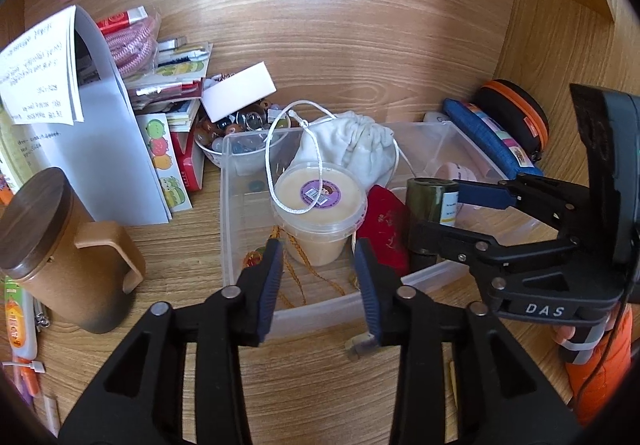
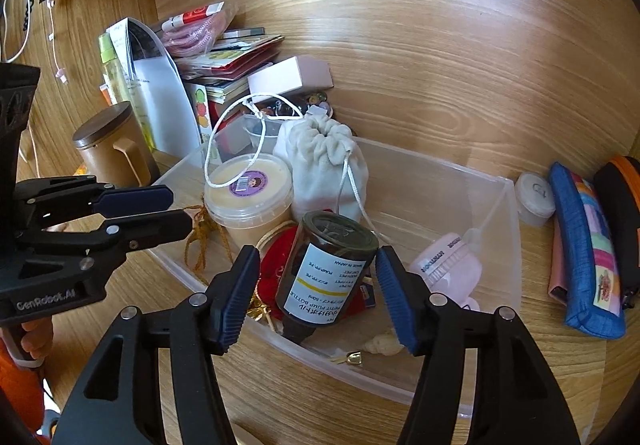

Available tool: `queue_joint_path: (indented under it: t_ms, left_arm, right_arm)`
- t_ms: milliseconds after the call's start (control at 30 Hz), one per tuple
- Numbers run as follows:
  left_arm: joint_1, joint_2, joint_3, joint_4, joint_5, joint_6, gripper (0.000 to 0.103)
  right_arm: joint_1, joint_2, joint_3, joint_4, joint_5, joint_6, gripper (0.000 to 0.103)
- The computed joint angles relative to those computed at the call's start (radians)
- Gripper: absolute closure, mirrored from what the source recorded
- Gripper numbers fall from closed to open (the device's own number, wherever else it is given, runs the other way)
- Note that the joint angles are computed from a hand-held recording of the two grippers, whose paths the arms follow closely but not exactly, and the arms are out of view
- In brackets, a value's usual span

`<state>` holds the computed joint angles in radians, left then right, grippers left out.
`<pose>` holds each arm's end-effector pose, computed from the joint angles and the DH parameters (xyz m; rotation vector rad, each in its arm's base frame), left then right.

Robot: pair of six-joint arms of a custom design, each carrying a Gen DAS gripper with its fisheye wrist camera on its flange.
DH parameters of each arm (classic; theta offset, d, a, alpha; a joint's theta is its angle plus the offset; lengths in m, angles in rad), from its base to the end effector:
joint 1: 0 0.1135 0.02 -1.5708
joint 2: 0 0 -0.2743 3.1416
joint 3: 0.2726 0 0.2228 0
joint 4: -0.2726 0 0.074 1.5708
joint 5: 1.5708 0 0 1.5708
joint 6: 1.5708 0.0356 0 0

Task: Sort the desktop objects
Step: 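Open both grippers to drop the gourd charm and green bottle into the bin, then withdraw both grippers from the bin toward the yellow sunscreen tube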

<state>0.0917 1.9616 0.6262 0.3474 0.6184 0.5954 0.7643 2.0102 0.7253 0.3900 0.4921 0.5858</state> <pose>0.2902 0.0060 0.0865 0.8060 2.2262 -0.4708 0.2431 0.2098 0.0906 -0.0028 2.3296 0.0547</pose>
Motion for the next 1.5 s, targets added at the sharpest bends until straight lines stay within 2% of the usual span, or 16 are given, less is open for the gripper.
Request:
queue_joint_path:
  t_ms: [100, 167, 233, 300, 367, 567, 700, 767, 867, 1233, 1500]
  left_arm:
    - [0.009, -0.021, -0.023, 0.006, 0.001, 0.014, 0.063]
    - [0.016, -0.04, -0.045, 0.025, -0.002, 0.013, 0.053]
    - [0.028, -0.064, -0.075, 0.057, 0.001, 0.012, 0.047]
    - [0.043, -0.086, -0.091, 0.061, 0.013, 0.018, 0.044]
    - [0.054, -0.112, -0.114, 0.074, 0.018, 0.019, 0.04]
    - [0.088, -0.179, -0.164, 0.084, 0.043, 0.026, 0.029]
    - [0.123, -0.235, -0.207, 0.072, 0.071, 0.057, 0.026]
    - [0.142, -0.256, -0.225, 0.072, 0.083, 0.068, 0.018]
    - [0.182, -0.295, -0.258, 0.063, 0.114, 0.097, 0.014]
    - [0.295, -0.304, -0.297, -0.015, 0.17, 0.202, 0.009]
    - [0.347, -0.235, -0.315, -0.034, 0.162, 0.279, 0.008]
  right_arm:
    - [-0.001, -0.008, -0.003, 0.0, -0.01, 0.008, 0.046]
    - [0.008, -0.022, 0.0, -0.021, 0.01, 0.016, 0.046]
    - [0.02, -0.041, -0.001, -0.042, 0.029, 0.024, 0.045]
    - [0.039, -0.065, -0.002, -0.068, 0.061, 0.037, 0.04]
    - [0.071, -0.088, 0.001, -0.104, 0.121, 0.058, 0.027]
    - [0.154, -0.158, 0.003, -0.212, 0.231, 0.12, 0.021]
    - [0.204, -0.186, 0.004, -0.286, 0.279, 0.186, 0.021]
    - [0.233, -0.193, 0.005, -0.326, 0.298, 0.226, 0.021]
    - [0.272, -0.196, 0.002, -0.369, 0.313, 0.288, 0.021]
    - [0.436, -0.123, 0.028, -0.512, 0.35, 0.528, 0.02]
    - [0.5, -0.006, 0.031, -0.466, 0.286, 0.65, 0.02]
